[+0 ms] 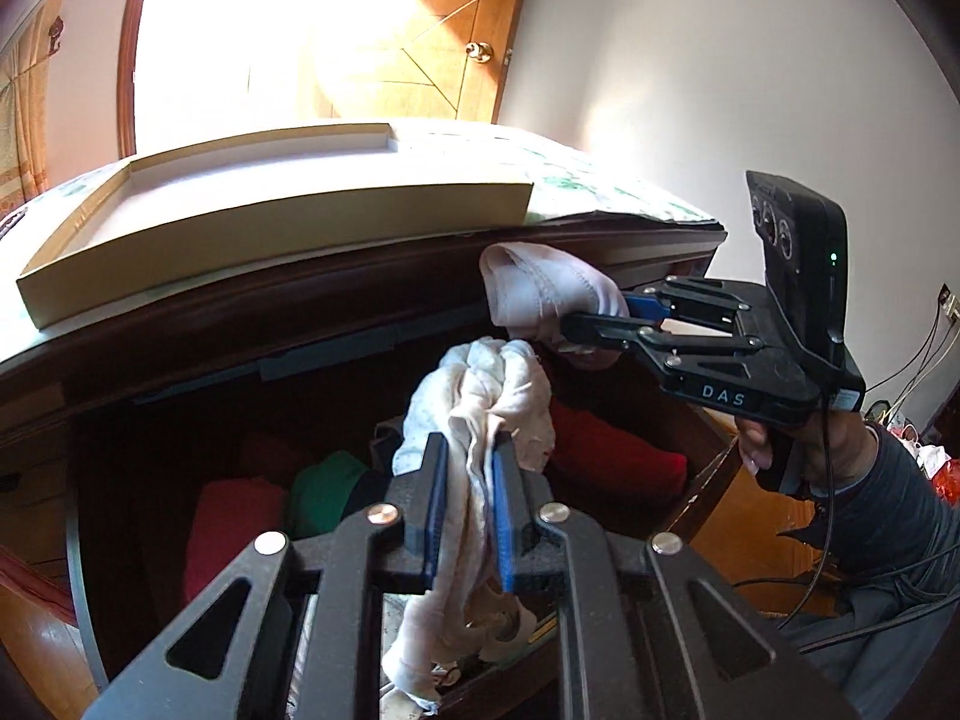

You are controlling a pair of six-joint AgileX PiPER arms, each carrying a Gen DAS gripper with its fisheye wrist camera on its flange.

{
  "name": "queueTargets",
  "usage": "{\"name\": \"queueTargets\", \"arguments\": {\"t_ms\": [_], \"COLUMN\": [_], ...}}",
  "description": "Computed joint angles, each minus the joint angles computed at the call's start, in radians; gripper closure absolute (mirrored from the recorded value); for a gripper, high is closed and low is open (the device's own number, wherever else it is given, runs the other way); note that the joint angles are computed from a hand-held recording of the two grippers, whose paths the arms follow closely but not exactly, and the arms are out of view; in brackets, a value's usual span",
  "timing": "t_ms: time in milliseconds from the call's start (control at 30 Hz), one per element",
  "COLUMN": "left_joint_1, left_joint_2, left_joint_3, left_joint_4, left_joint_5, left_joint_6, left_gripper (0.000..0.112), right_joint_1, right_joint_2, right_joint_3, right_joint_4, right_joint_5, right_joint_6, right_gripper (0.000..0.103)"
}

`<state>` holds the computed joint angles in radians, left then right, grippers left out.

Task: Take underwear out of drawer
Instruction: 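Close the left gripper on the white underwear while the right gripper holds the pink underwear, then lift both held underwear out of the drawer toward the beige tray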

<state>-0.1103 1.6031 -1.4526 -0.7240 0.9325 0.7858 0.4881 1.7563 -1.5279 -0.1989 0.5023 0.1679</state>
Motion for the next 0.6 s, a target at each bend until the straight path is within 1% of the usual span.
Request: {"name": "queueTargets", "arguments": {"t_ms": [100, 233, 533, 600], "left_joint_1": [0.022, 0.024, 0.033, 0.035], "left_joint_2": [-0.007, -0.020, -0.068, -0.077], "left_joint_3": [0.006, 0.024, 0.068, 0.076], "left_joint_4": [-0.035, -0.039, -0.073, -0.079], "left_joint_5": [0.015, -0.010, -0.060, -0.074], "left_joint_6": [0.037, 0.051, 0.077, 0.082], "left_gripper": [0.101, 0.101, 0.101, 0.102], "right_joint_1": [0.000, 0.005, 0.028, 0.038], "right_joint_2": [-0.009, -0.024, -0.050, -0.055], "right_joint_3": [0.016, 0.043, 0.095, 0.107], "right_joint_4": [0.002, -0.021, -0.138, -0.187], "right_joint_5": [-0.024, -0.064, -0.134, -0.149], "right_joint_6": [-0.005, 0.007, 0.100, 0.139], "right_gripper": [0.077, 0.077, 0.077, 0.077]}}
